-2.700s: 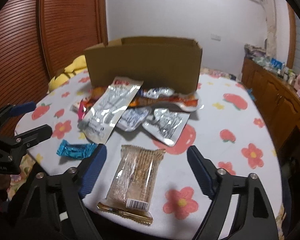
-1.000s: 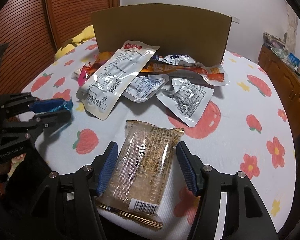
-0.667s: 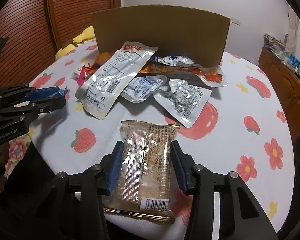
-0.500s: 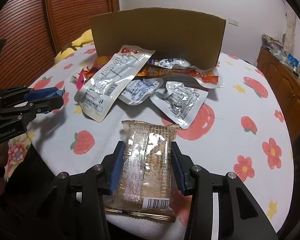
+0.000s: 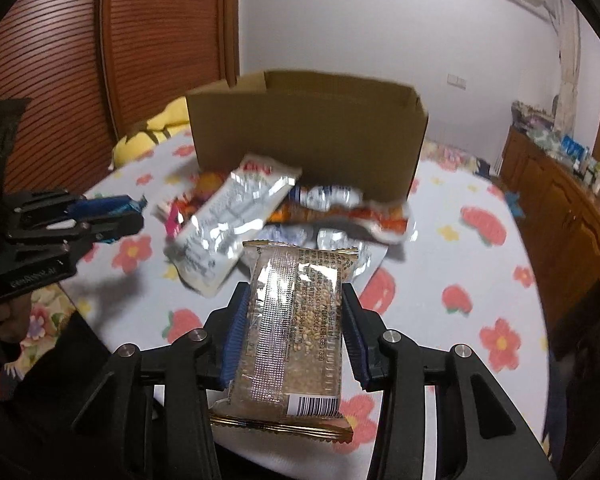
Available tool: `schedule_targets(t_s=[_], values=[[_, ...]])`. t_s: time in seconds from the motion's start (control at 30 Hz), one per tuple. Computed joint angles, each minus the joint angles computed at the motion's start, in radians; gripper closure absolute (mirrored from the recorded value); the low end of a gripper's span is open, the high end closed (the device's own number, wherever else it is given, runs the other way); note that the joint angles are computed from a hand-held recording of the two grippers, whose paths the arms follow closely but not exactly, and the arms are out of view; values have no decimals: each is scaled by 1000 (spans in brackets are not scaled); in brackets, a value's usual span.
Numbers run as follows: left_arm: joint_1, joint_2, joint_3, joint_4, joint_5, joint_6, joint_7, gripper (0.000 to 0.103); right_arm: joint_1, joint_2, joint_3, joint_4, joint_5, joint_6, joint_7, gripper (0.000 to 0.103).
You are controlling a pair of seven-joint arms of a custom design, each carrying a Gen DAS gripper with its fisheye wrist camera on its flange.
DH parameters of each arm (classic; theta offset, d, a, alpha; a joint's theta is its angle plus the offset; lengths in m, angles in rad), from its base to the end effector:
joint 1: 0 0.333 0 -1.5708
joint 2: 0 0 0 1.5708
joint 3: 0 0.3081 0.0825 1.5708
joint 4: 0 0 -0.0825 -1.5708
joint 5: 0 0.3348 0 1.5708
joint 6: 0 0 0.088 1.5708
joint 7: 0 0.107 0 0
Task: Organize snacks
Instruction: 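Carry the blue candy and cereal bar over the cardboard box with both tools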
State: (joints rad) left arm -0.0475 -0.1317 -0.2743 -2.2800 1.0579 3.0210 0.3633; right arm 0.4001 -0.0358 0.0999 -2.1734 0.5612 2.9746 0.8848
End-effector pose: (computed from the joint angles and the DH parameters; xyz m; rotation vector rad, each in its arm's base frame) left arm 0.4387 -0.2197 0.4977 -1.5701 1.7923 -0.9325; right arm 0.4832 0.2229 0.5185 -2.1028 1.0124 -0.5248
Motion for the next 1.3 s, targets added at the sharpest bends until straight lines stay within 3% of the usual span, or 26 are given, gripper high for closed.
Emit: schedule_targets(t_s=[0.43, 0.8, 1.13, 1.3], values=[[22, -25, 0, 81, -24, -8, 56, 80, 10, -24, -11, 84, -11, 5, -7, 59], [22, 31, 18, 195, -50, -26, 129, 80, -18, 57, 4, 229, -33, -38, -15, 59], [-40, 180, 109, 395, -200, -64, 326, 80, -86, 255, 49, 543, -104, -164, 54, 59], [-66, 283, 142, 528, -358, -109, 494, 80, -100, 400, 57, 777, -176, -276, 120, 59]])
